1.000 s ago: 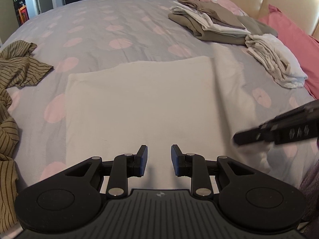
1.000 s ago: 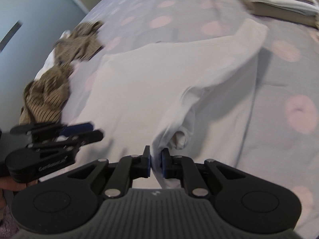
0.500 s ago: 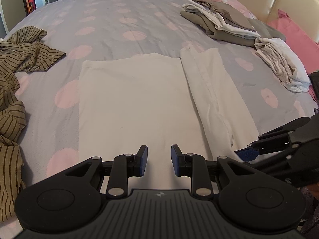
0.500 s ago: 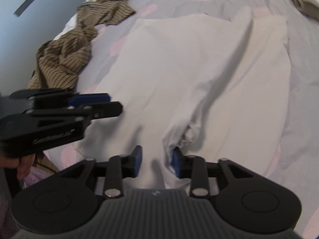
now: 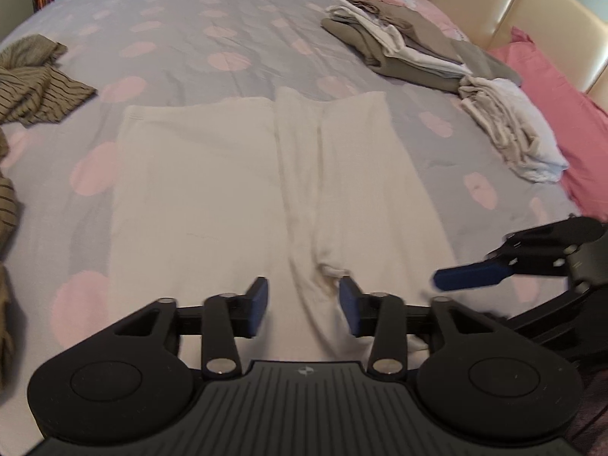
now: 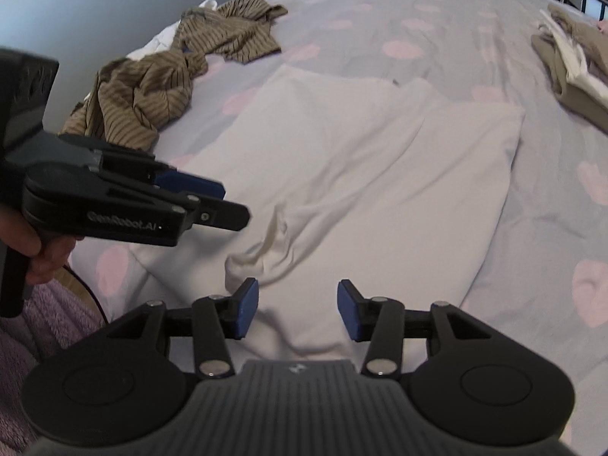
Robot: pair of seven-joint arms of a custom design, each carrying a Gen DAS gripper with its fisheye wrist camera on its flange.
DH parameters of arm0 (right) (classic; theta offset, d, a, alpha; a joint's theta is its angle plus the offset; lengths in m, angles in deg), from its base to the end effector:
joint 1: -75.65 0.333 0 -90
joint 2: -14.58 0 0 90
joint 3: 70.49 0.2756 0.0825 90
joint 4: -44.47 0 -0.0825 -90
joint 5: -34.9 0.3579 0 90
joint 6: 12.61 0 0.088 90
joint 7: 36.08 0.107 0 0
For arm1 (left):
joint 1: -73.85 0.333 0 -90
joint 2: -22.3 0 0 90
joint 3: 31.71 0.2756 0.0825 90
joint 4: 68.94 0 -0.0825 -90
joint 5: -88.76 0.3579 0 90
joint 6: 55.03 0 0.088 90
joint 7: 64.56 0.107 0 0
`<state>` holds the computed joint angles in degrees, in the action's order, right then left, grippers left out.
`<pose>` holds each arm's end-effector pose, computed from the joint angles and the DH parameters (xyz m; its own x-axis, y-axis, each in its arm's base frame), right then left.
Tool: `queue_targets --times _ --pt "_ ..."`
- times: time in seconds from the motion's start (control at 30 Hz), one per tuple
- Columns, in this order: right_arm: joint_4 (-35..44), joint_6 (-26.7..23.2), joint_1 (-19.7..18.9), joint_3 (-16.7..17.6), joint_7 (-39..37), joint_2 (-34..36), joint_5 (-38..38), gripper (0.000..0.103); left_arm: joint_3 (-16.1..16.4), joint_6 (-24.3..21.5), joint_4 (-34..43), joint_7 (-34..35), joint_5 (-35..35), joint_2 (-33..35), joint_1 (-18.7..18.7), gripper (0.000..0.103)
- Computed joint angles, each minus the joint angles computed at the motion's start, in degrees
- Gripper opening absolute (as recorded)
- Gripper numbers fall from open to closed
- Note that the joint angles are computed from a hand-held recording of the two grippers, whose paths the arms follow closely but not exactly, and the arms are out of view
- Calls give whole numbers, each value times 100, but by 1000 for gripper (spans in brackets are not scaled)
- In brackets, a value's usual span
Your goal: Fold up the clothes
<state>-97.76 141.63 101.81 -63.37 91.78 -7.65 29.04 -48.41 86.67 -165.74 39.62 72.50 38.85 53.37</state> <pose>0.3786 0.2553 0.4712 0.0697 -0.9702 -0.2320 -0.8530 0.0626 -0.5181 0.5256 -0.3751 0.4621 -0.6629 -0.7160 0.2189 -0.7047 0.4979 -0.5055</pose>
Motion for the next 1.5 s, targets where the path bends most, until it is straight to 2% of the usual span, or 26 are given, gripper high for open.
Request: queue_targets --times 0.17,0.27,0.3,0.33,0.37,0.43,0.6,0.67,0.7,0.73,0.87,0.97,1.0,1.03,1.1,1.17,1.23,1.3,1.4,1.5 --pt "13 -162 110 19 -226 57 7 50 -43 -409 181 96 135 168 -108 44" --pt "-1 -259 136 0 -284 58 83 50 -27 -360 47 235 454 143 -245 43" --pt "-21 -294 146 -13 -305 43 119 50 -24 -330 10 292 539 132 -275 37" --pt "-48 -305 156 -27 -336 21 152 50 -14 -344 23 310 610 149 -300 19" --pt "-75 -314 166 -40 -366 0 185 50 5 -379 53 270 635 169 -305 14" --pt "-118 -369 160 -20 -403 -53 172 50 42 -434 96 157 629 189 -283 10" --pt "-254 -793 143 62 -464 -243 19 49 109 -481 15 -65 527 121 -142 7" --pt "-329 -1009 166 61 -497 -316 23 39 143 -475 -42 -184 606 105 -139 7" --pt "-377 -1118 175 54 -521 -358 30 25 139 -473 -71 -223 585 92 -120 7" --pt "-452 -1133 191 32 -568 -419 46 22 131 -479 -101 -244 551 68 -97 8" --pt "-672 -1096 210 -41 -544 -650 196 22 126 -453 -197 -335 570 -20 -70 11" --pt "-746 -1077 190 2 -458 -771 185 24 45 -339 -257 -219 263 -70 17 31" --pt "-756 -1062 183 32 -418 -808 154 29 28 -304 -261 -183 200 -68 26 43" --pt "-764 -1046 180 60 -377 -844 120 33 14 -272 -257 -152 157 -57 25 47" --pt "-778 -977 211 89 -399 -869 41 33 6 -250 -218 -119 141 -10 1 47" --pt "-755 -878 219 101 -436 -811 -42 33 50 -321 -117 -184 337 90 -79 42" --pt "-710 -808 234 85 -431 -742 -46 33 95 -439 -8 -250 562 188 -154 20" --pt "-636 -757 222 83 -418 -670 -66 33 138 -518 55 -343 752 233 -208 11" --pt "-499 -684 174 111 -383 -533 -145 34 113 -504 34 -329 733 202 -177 6" --pt "-392 -500 146 108 -311 -392 -157 34 13 -533 23 -218 299 149 -30 5"
